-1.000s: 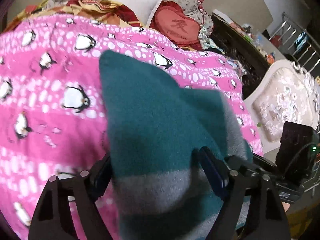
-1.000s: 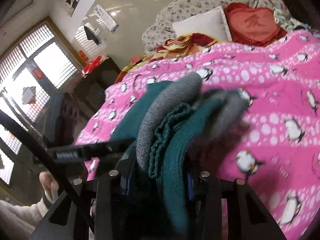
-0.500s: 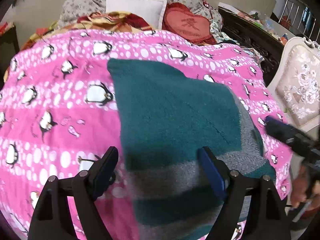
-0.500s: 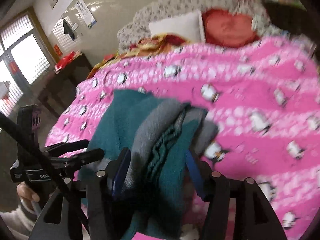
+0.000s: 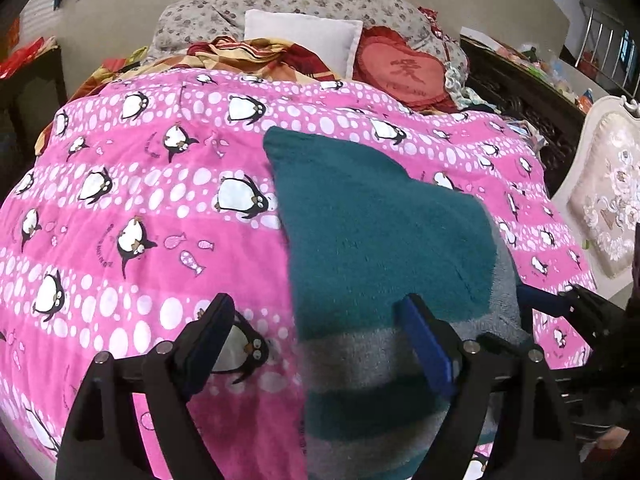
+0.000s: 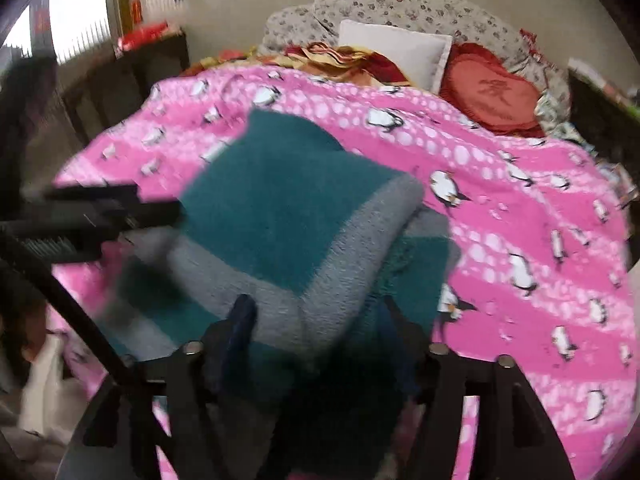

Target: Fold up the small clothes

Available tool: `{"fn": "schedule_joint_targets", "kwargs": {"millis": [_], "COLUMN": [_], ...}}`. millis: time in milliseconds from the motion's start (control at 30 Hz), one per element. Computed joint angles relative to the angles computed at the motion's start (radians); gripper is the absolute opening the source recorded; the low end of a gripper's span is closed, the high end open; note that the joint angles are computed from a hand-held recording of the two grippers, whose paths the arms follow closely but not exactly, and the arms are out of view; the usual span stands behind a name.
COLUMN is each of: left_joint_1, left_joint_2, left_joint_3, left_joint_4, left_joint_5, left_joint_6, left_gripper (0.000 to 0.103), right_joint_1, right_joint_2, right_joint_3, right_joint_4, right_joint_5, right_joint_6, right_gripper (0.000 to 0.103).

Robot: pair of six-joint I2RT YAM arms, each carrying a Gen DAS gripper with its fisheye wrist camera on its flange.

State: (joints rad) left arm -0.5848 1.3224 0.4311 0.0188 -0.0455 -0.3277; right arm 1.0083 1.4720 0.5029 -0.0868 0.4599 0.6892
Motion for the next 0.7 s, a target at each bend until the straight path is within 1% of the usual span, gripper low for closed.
{"fn": "schedule_joint_targets", "kwargs": {"millis": [67,200,267,367,467,567,700], "left_joint_1": [-0.01,-0.034,-0.044,-0.046,-0.06,-0.064,-0.076], "left_joint_2": [0.002,0.012,0.015,0.017,0.013,0.015,0.01], "left_joint_3": [-0.001,0.008,0.015,0.018,0.016,0.019,0.012], "left_joint_4": [0.008,0.016,0.012,0.012,0.012,0.005,0.006], "left_joint_5": [-0.019,-0.062,-0.079,-0.081,-0.124,-0.138,-0.166], "left_joint_6": [-0.016,-0.043,-0.049,-0.062,-0.078,-0.07,-0.074], "left_gripper": [0.087,0.087,0.087,0.087,0.087,0.087,0.087], "right_joint_1": [0.006,0.062,0.089,0.134,0.13,0.126,0.12], "right_joint_2": [-0.063,-0.157,-0.174,-0.161,-0.16,-0.155,-0.15], "right_joint_3": [-0.025,-0.022,0.003,0.047,0.053,0.057,0.054], "right_joint_4": [-0.011,-0.078,-0.118,-0.182,-0.179,-0.187,-0.182], "right_joint_5": [0.007,0.085,0.132,0.215,0.234,0.244,0.242], "right_joint_6": [0.021,0.072,0.099,0.164,0.198,0.235,0.248], "right_gripper": [0.074,0.074,0.078,0.084,0.085,0.087,0.089]}}
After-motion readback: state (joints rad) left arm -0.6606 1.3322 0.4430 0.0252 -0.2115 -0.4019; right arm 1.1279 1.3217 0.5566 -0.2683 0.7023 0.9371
